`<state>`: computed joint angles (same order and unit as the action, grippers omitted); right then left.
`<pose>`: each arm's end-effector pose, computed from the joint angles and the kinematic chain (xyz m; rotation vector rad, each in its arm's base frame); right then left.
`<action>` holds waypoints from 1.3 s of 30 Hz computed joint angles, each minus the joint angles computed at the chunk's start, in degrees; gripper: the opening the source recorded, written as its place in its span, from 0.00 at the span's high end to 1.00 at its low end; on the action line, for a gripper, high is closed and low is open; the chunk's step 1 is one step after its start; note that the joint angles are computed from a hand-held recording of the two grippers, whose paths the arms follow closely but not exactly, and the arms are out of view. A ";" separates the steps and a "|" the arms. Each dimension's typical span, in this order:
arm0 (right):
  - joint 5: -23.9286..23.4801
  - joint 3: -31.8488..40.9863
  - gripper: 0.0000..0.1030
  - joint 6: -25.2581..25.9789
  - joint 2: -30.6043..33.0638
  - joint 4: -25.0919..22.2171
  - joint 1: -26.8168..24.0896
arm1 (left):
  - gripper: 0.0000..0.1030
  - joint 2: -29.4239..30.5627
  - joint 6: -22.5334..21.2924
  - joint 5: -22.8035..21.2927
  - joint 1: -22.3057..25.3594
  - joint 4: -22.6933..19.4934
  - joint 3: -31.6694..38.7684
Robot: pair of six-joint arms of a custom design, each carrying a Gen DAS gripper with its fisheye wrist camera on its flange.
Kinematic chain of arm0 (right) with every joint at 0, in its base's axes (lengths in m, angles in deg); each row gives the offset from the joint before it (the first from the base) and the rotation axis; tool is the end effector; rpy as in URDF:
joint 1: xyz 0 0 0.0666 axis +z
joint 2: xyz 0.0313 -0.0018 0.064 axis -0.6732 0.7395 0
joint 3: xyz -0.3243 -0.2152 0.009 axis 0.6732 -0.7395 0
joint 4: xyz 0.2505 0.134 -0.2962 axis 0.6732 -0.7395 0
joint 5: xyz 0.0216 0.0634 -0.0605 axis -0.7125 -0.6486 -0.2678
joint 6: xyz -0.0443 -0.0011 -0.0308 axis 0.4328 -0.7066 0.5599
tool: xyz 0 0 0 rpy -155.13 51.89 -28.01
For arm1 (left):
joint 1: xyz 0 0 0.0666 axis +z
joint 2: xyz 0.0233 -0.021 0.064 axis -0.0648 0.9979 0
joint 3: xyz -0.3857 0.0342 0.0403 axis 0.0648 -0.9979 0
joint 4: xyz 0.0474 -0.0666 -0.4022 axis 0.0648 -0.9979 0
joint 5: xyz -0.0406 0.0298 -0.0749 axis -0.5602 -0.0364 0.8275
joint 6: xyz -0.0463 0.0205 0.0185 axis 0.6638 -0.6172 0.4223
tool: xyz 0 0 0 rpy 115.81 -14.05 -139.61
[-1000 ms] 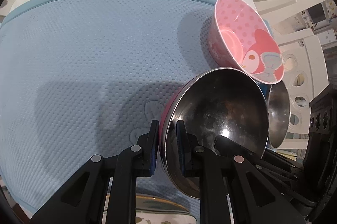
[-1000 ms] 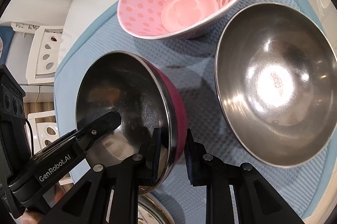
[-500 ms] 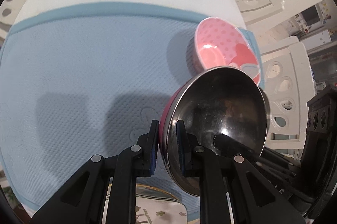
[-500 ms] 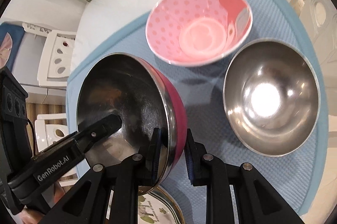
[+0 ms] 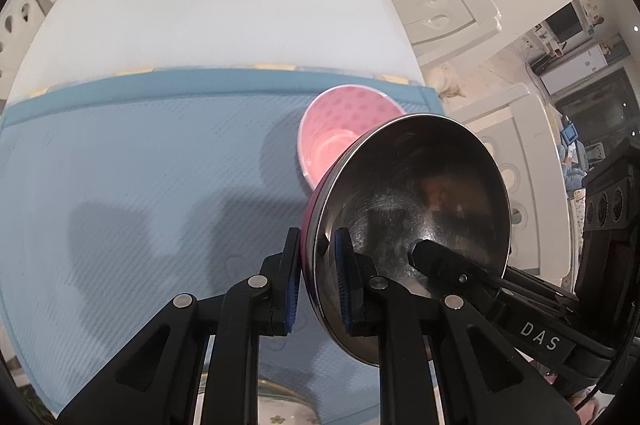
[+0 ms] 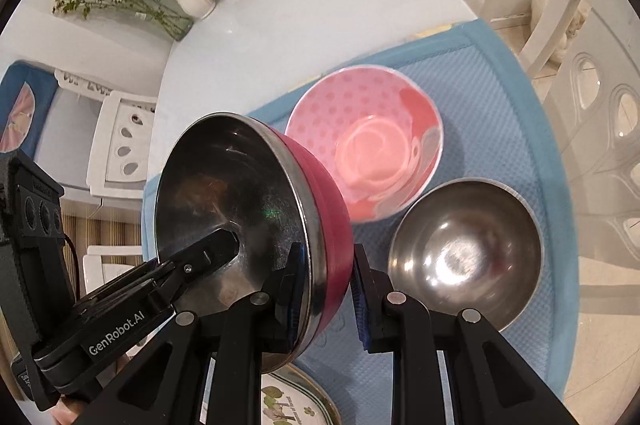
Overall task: Organize plates and bowls
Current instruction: 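Carry the steel bowl with both grippers over the pink polka-dot bowl, then lower the steel bowl into the pink polka-dot bowl with both grippers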
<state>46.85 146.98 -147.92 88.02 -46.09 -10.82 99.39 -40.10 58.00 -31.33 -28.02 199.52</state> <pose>0.3945 0.2467 0.5024 0.6116 2.7477 0.6363 0.4757 -0.2610 0.5109 0.5008 2.8772 -0.5429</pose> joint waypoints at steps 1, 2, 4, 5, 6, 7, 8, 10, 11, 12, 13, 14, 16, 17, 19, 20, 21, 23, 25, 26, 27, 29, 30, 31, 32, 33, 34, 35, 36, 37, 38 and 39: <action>0.12 0.05 0.80 0.09 -0.07 -0.05 -0.25 | 0.87 0.28 0.00 0.07 -0.11 -0.10 0.53; 0.15 0.12 0.80 0.43 -0.15 -0.10 -0.77 | 0.87 0.66 0.11 0.11 -0.30 0.04 1.06; 0.22 -0.02 0.80 1.08 -0.47 -0.07 -1.64 | 0.87 1.66 0.37 0.10 -0.74 0.27 2.39; 0.26 -0.18 0.80 1.28 -0.60 0.05 -2.00 | 0.87 2.26 0.62 0.17 -0.96 0.41 3.03; 0.10 -0.55 0.80 1.61 -0.74 0.40 -2.70 | 0.87 2.78 0.82 0.32 -1.11 0.61 3.49; -0.09 -1.17 0.80 1.88 -1.22 0.67 -3.24 | 0.87 3.27 1.11 0.30 -1.31 0.74 3.89; -0.33 -1.20 0.80 2.06 -0.99 0.97 -3.72 | 0.87 3.81 1.38 0.32 -1.42 0.79 4.34; -1.13 -1.49 0.80 2.46 -0.61 1.50 -4.83 | 0.87 4.81 2.03 0.37 -1.67 1.11 5.03; -1.44 -1.69 0.80 2.73 -0.45 1.84 -5.34 | 0.87 5.24 2.20 0.41 -1.72 1.22 5.28; -1.58 -1.71 0.80 3.06 -0.12 2.32 -5.76 | 0.87 5.64 2.43 0.34 -1.83 1.59 5.37; -1.75 -1.89 0.79 3.35 -0.02 2.68 -6.08 | 0.87 6.07 2.50 0.28 -1.92 1.72 5.71; -2.06 -2.35 0.79 3.59 0.04 3.16 -6.53 | 0.87 6.36 2.57 0.34 -1.92 2.00 5.78; -2.54 -2.79 0.79 3.77 0.29 3.71 -7.20 | 0.87 7.33 2.92 0.49 -2.05 2.38 6.28; -2.89 -3.39 0.79 3.69 0.31 4.29 -7.67 | 0.87 7.71 3.03 0.44 -2.13 2.59 6.50; -3.27 -3.93 0.79 3.94 0.60 4.92 -8.28 | 0.87 8.48 3.00 -0.07 -2.46 3.04 6.70; -3.80 -4.42 0.79 4.07 0.91 5.46 -8.74 | 0.87 8.75 3.08 -0.45 -2.61 3.15 6.68; -4.36 -4.75 0.79 4.14 1.13 5.76 -9.02 | 0.87 8.98 3.22 -0.79 -2.71 3.19 6.66; -5.61 -5.52 0.79 3.80 1.57 6.36 -9.50 | 0.87 9.55 3.83 -0.96 -2.77 3.52 6.27; -6.23 -6.12 0.78 3.67 1.83 7.15 -9.70 | 0.87 10.25 4.25 -0.65 -2.66 3.53 6.27; -5.87 -5.95 0.78 4.08 2.05 7.16 -9.69 | 0.87 10.51 4.19 -0.45 -2.59 3.52 6.27; -5.47 -5.37 0.78 4.78 2.52 6.77 -9.63 | 0.87 10.69 4.06 -0.57 -2.58 3.54 6.29; -5.10 -4.13 0.78 5.91 3.62 5.59 -9.29 | 0.87 10.80 3.84 -1.43 -2.64 3.78 6.19; -5.17 -3.75 0.78 6.20 4.05 5.17 -9.22 | 0.87 10.91 3.73 -1.89 -2.65 3.75 6.20; -5.44 -3.55 0.78 6.35 4.45 5.00 -9.16 | 0.87 10.83 3.76 -2.05 -2.56 3.83 6.01; -5.76 -3.90 0.78 6.18 4.44 5.29 -9.15 | 0.87 10.78 3.88 -2.00 -2.41 4.02 5.87; -6.08 -4.03 0.78 6.01 4.54 5.52 -9.18 | 0.87 10.64 4.02 -1.60 -2.16 4.39 5.58; -6.22 -4.24 0.78 5.71 4.49 5.83 -9.11 | 0.87 10.63 4.14 -1.16 -1.93 4.71 5.46; -6.33 -4.42 0.78 5.72 4.57 6.13 -9.19 | 0.87 10.57 4.16 -0.62 -1.71 4.93 5.28; -5.96 -4.26 0.78 6.09 4.77 5.94 -9.15 | 0.87 10.60 4.05 -0.22 -1.57 5.06 5.19; -5.44 -3.69 0.78 6.60 5.15 5.24 -9.02 | 0.87 10.68 3.73 -0.09 -1.55 5.04 5.19; -5.20 -3.51 0.78 6.93 5.34 4.95 -9.02 | 0.87 10.83 3.22 -0.44 -1.66 4.80 5.34; -4.86 -3.07 0.78 7.37 5.59 4.37 -8.94 | 0.87 10.93 2.95 -0.78 -1.76 4.62 5.51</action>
